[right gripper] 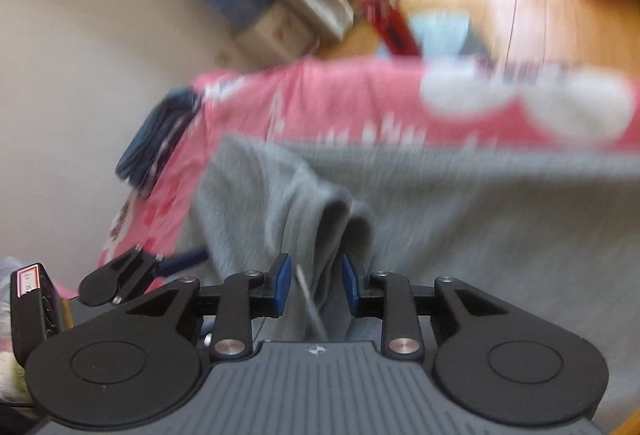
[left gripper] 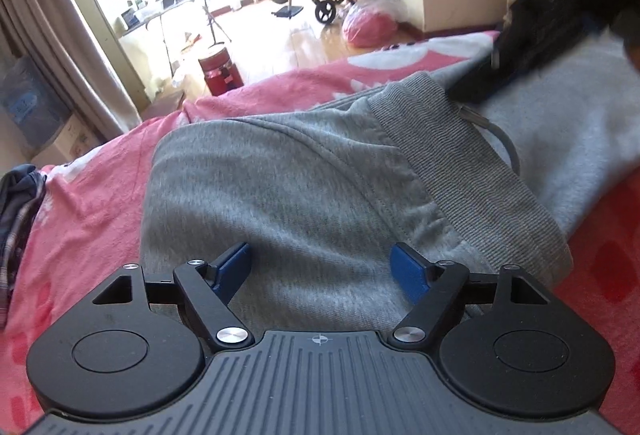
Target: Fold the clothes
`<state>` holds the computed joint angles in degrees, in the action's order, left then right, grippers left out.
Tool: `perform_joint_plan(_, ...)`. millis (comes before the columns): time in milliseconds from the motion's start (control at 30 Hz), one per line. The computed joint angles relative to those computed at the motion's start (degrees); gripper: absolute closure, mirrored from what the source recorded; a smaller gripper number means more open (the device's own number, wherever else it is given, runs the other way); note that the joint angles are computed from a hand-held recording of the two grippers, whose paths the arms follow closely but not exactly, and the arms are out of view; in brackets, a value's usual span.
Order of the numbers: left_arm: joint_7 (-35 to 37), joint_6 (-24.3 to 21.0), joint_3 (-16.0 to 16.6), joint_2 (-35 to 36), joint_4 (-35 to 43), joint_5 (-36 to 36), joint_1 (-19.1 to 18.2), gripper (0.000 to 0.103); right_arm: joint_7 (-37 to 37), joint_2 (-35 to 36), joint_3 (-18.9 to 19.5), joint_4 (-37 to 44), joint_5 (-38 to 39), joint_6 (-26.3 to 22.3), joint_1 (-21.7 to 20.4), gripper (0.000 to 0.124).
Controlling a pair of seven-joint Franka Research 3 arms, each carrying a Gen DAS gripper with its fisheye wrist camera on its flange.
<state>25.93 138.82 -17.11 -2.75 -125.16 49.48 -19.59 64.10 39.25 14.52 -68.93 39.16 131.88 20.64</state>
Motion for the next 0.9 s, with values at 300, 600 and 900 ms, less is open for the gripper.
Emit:
perform_joint_plan(300,3.92,-12.1,-0.27,4.86,8.43,-5.31,-2.69,0.025,-12.15,1.35,-0.12,-0.54,-2.34,9.97,4.19,0.097)
perform_joint_plan(600,4.37,-18.76,0.35,7.87,13.6,-8.22,-4.14,0.016,-9.63,4.08,0.29,0.32,-6.98,9.92,4.14,0.098)
perform_joint_plan(900,3.95,-22.63,0.75,9.62,16.03,-7.13,-5.48,0.009,-9.69,3.91,0.74,-0.14,-6.12,9.62,3.61,0.098)
